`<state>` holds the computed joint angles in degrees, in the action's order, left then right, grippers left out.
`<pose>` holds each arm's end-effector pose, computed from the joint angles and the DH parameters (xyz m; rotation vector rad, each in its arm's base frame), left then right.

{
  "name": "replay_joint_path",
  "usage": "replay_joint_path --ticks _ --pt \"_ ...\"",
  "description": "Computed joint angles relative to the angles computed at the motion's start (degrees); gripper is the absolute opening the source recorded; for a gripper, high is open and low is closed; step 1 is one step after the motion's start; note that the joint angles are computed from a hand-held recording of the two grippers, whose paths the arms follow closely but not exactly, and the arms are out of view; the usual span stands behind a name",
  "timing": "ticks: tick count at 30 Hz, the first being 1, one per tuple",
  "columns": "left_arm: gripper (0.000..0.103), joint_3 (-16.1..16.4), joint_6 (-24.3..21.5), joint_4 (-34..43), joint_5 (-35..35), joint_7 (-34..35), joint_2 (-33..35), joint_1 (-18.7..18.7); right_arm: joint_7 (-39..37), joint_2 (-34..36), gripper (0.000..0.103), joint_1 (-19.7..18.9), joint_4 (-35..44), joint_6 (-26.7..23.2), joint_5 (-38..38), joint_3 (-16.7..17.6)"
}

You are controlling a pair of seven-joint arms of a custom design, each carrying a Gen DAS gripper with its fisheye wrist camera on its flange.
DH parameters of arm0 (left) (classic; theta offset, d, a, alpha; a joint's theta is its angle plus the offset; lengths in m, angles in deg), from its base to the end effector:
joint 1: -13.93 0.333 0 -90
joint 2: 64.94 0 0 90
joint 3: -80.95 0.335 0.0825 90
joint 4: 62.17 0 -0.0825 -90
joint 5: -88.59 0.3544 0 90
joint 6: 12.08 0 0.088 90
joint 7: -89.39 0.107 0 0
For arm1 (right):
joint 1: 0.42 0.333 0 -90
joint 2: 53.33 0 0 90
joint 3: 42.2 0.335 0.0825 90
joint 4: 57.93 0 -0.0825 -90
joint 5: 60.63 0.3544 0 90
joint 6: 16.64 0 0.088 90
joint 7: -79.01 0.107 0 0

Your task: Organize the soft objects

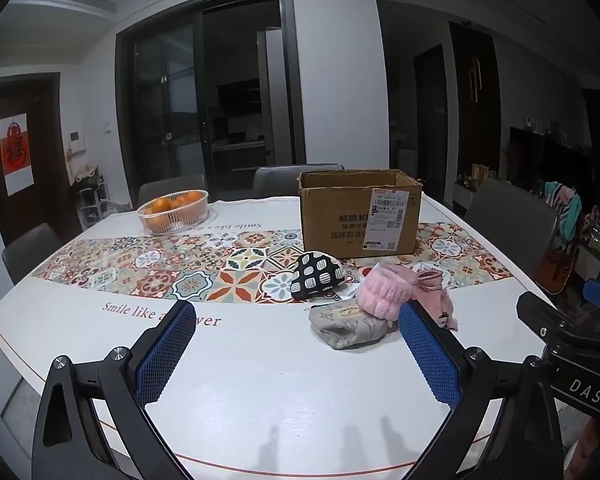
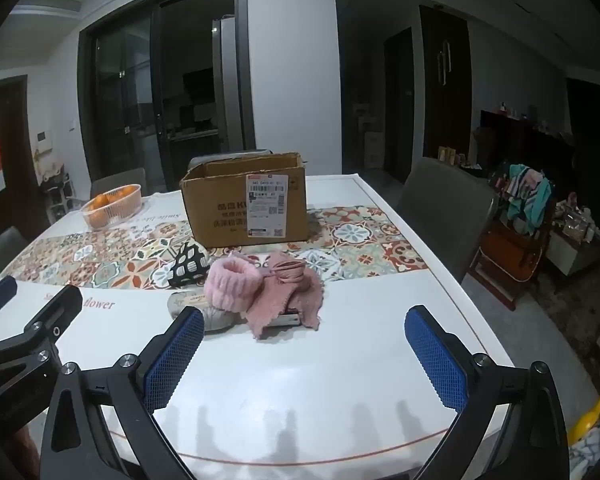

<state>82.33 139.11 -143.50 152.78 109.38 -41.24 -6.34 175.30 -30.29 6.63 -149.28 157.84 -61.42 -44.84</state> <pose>0.6614 -0.2546 0.5696 -1.5576 1.4258 -0.8177 0.6977 0.0616 0.5609 -1.5593 1.5683 -0.8379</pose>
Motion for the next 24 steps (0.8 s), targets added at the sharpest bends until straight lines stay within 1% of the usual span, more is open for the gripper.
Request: replay_joint_path --ticks 1,4,6,8,9,12,16,17,21,24 --pt "0.103 -0.25 -0.15 0.05 -0.69 0.33 0.03 0.13 0.10 0.01 0.102 0.09 0.00 0.03 -0.03 -0.12" --pt "0.103 0.20 0.17 -0.73 0.34 -1.64 -0.49 -0.26 -0.44 -0.05 0.102 -0.39 -0.11 0.05 0.34 0.52" --pt "0.103 0.13 -1.09 -0.27 1.31 -2.05 -0.27 -0.98 -0.64 -0.18 0.102 -0.43 -0.28 0.04 0.44 0.56" --pt "0.103 0.39 0.18 -1.48 2.35 -3.51 -0.96 -0.39 -0.82 -0.37 0.102 -0.55 -0.57 0.32 0.60 0.65" --pt "0.103 0.34 0.01 -1.47 2.82 -3.83 -1.01 -0.40 0.05 0.61 0.102 0.28 1.16 -0.49 0.08 -0.59" --pt "0.103 0.20 -0.26 -1.46 4.22 -4.73 -1.05 -0.33 0.46 0.18 0.102 0.33 0.83 -0.47 -0.22 -0.94" --pt "0.103 -0.23 -0.03 -1.45 4.81 -5.23 -1.07 0.12 0.11 0.02 0.102 -0.39 0.71 -0.45 0.02 -0.28" --pt "0.103 -0.29 -0.02 -1.50 4.94 -5.33 -1.12 0.14 1.51 -0.24 0.102 1.16 -0.21 0.41 -0.85 -1.77" --pt "0.103 -0.52 -0.09 -1.50 4.96 -5.28 -1.21 0.31 1.53 -0.27 0.102 0.66 -0.24 0.49 -0.98 -1.25" --pt "0.103 -0.58 -0.29 -1.51 5.36 -5.60 -1.29 0.18 1.96 -0.38 0.102 0.97 -0.34 0.61 -1.36 -1.65"
